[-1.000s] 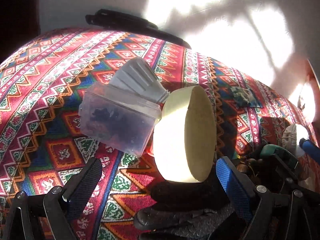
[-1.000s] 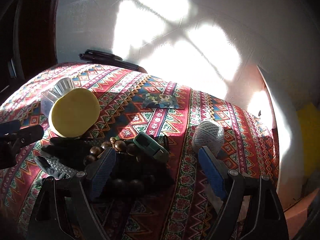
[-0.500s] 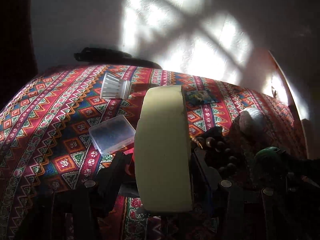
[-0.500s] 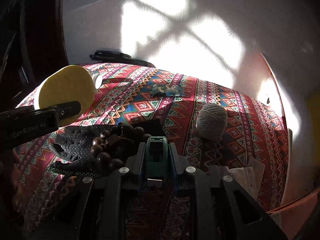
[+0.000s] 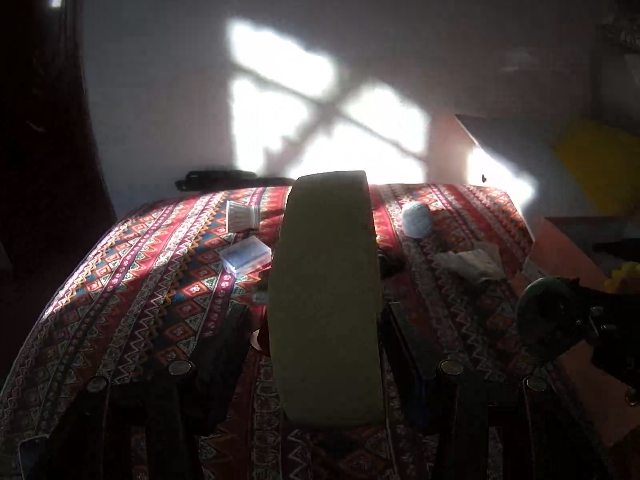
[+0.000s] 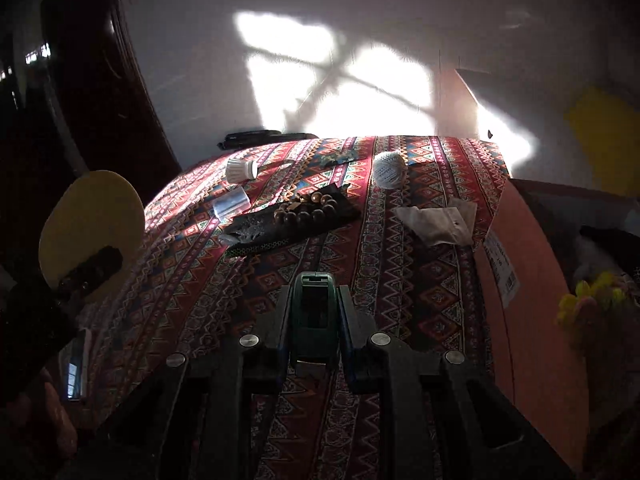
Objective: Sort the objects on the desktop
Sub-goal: 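Grasp the yellow disc with the left tool while the right tool grasps the green item, then carry the yellow disc and green item into the pink box and release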
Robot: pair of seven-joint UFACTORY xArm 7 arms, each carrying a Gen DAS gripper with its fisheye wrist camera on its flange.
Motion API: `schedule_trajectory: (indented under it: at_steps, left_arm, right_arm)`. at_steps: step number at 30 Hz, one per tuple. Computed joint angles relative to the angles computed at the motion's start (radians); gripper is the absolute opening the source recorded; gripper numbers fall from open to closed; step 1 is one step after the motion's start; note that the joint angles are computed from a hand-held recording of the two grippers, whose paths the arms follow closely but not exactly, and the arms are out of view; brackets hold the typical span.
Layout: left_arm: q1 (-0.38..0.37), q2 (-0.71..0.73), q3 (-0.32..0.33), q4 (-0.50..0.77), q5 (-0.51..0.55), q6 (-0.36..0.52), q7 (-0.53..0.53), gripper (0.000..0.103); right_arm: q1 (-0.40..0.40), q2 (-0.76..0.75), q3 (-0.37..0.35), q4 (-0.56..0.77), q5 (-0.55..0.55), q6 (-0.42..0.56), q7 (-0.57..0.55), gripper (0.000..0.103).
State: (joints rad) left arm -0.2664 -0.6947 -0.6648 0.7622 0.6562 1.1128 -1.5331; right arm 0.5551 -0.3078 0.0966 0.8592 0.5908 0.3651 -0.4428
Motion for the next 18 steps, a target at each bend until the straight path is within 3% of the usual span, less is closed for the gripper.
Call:
schedule_trajectory:
  at_steps: [8, 18]
  left_arm:
    - [0.045, 0.18, -0.11, 0.184, 0.106, 0.006, -0.04, 0.056]
    - [0.043, 0.625, -0.206, 0.531, 0.455, 0.051, -0.067, 0.056]
  right_arm:
    - [0.035, -0.24, -0.092, -0.138, 0.027, -0.03, -0.039, 0.022]
    - [-0.03, -0.385, -0.234, -0.184, -0.059, -0.11, -0.02, 0.022]
